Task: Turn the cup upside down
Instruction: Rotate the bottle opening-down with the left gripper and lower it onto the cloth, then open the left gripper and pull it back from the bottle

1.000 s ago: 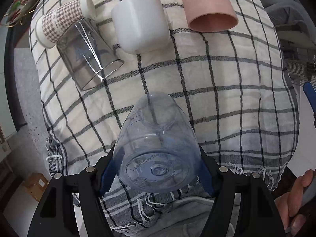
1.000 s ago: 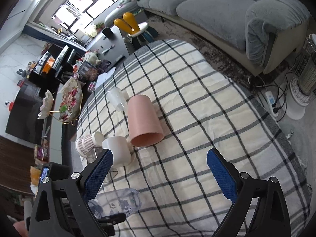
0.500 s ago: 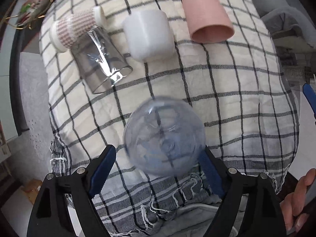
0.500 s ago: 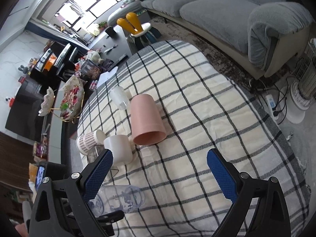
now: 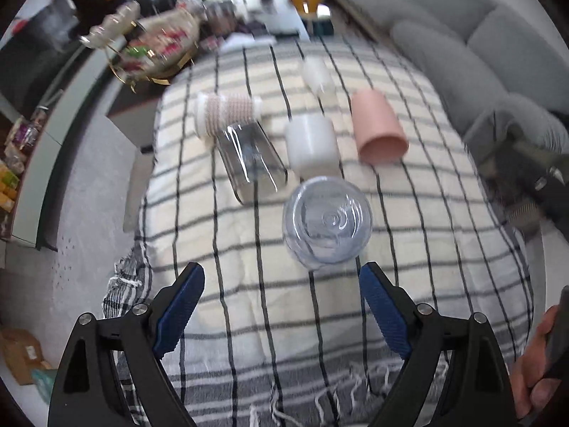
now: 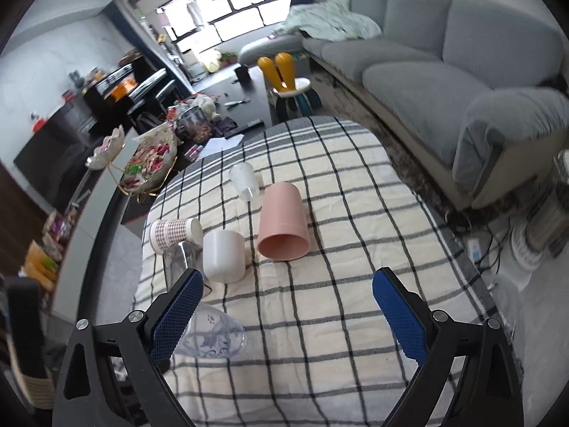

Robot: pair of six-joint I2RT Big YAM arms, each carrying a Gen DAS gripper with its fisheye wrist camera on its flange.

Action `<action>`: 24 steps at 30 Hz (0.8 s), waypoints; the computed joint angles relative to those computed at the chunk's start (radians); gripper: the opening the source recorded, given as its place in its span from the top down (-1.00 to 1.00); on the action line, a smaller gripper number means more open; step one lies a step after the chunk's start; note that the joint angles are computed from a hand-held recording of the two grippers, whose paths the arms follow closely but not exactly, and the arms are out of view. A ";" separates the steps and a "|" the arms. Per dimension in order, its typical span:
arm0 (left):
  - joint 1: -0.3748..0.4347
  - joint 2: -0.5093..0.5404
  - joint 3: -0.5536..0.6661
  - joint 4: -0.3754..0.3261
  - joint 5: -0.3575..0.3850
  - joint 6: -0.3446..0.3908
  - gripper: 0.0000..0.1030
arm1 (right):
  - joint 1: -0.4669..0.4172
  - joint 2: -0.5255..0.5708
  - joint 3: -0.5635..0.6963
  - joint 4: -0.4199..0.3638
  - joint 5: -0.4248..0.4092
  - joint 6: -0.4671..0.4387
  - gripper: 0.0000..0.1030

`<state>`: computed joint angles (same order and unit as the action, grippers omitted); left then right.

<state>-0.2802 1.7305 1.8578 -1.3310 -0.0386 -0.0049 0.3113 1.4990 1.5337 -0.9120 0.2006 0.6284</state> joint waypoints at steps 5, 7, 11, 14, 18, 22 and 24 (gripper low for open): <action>0.002 -0.122 -0.183 0.251 -0.044 -0.013 -0.80 | 0.042 -0.024 -0.037 0.037 0.064 -0.060 -0.87; 0.005 -0.160 -0.239 0.324 -0.057 -0.022 -0.82 | 0.058 -0.036 -0.053 0.058 0.094 -0.084 -0.87; 0.013 -0.217 -0.321 0.425 -0.076 -0.052 -0.83 | 0.082 -0.052 -0.076 0.094 0.143 -0.121 -0.87; 0.019 -0.246 -0.363 0.477 -0.080 -0.077 -0.85 | 0.096 -0.057 -0.085 0.111 0.165 -0.135 -0.87; 0.024 -0.287 -0.412 0.546 -0.093 -0.091 -0.89 | 0.112 -0.068 -0.100 0.132 0.189 -0.150 -0.87; 0.019 -0.322 -0.452 0.606 -0.126 -0.095 -0.97 | 0.126 -0.074 -0.107 0.142 0.222 -0.161 -0.87; 0.013 -0.337 -0.468 0.633 -0.142 -0.086 -0.97 | 0.133 -0.077 -0.110 0.148 0.238 -0.164 -0.87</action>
